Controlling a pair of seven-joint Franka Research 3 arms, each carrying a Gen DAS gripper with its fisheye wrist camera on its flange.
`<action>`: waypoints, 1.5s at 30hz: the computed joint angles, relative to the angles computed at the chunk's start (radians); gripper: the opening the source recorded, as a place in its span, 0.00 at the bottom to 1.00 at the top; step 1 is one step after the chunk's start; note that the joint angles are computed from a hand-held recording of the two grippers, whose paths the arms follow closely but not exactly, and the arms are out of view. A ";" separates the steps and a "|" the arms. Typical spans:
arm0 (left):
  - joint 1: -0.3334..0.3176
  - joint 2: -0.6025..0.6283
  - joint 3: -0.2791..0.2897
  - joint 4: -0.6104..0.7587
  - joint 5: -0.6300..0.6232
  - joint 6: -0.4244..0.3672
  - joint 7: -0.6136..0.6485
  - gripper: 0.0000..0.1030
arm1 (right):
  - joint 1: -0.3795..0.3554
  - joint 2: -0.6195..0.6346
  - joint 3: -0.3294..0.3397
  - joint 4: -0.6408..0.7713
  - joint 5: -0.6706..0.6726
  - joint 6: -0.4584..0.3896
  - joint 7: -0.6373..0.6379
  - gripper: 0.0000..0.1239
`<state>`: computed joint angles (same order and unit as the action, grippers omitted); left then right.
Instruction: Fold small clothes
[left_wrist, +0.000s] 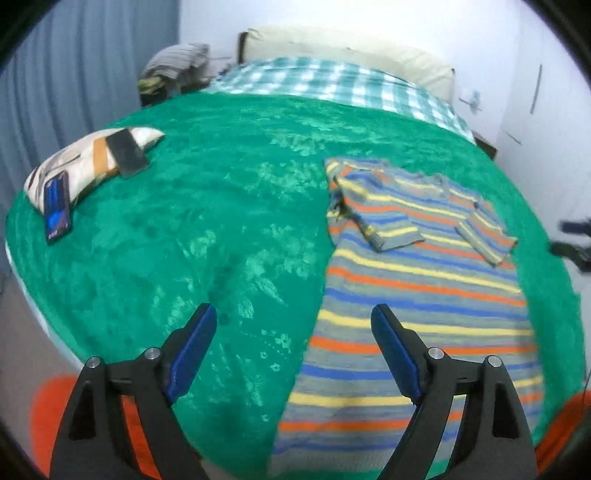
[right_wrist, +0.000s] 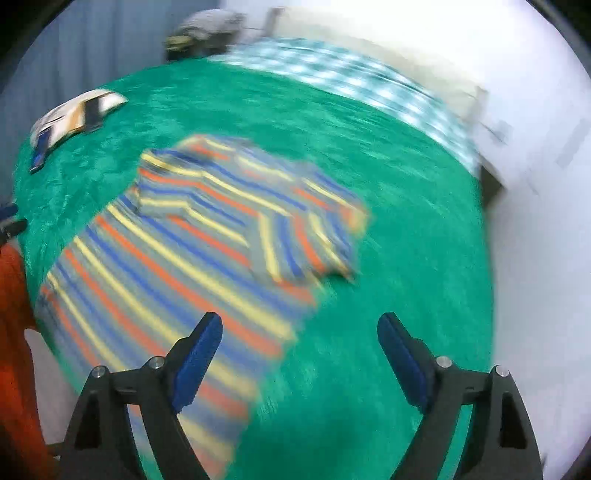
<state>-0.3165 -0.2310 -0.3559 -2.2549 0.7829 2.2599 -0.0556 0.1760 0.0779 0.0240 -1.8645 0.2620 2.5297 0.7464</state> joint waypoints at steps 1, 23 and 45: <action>-0.004 0.017 -0.005 -0.002 -0.008 -0.017 0.011 0.84 | 0.012 0.081 0.012 0.074 0.001 -0.027 0.011 0.67; -0.032 0.142 0.027 0.047 -0.109 0.023 0.122 0.84 | -0.260 0.414 -0.098 0.450 0.175 -0.065 0.491 0.03; -0.058 0.153 0.040 0.056 -0.138 -0.023 0.160 0.84 | -0.405 0.460 -0.054 0.419 0.195 -0.121 0.542 0.09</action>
<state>-0.3747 -0.0780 -0.3161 -2.1993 0.6444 2.2366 0.1039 -0.2288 0.5383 -0.0300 -1.4458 0.4574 2.4091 1.2888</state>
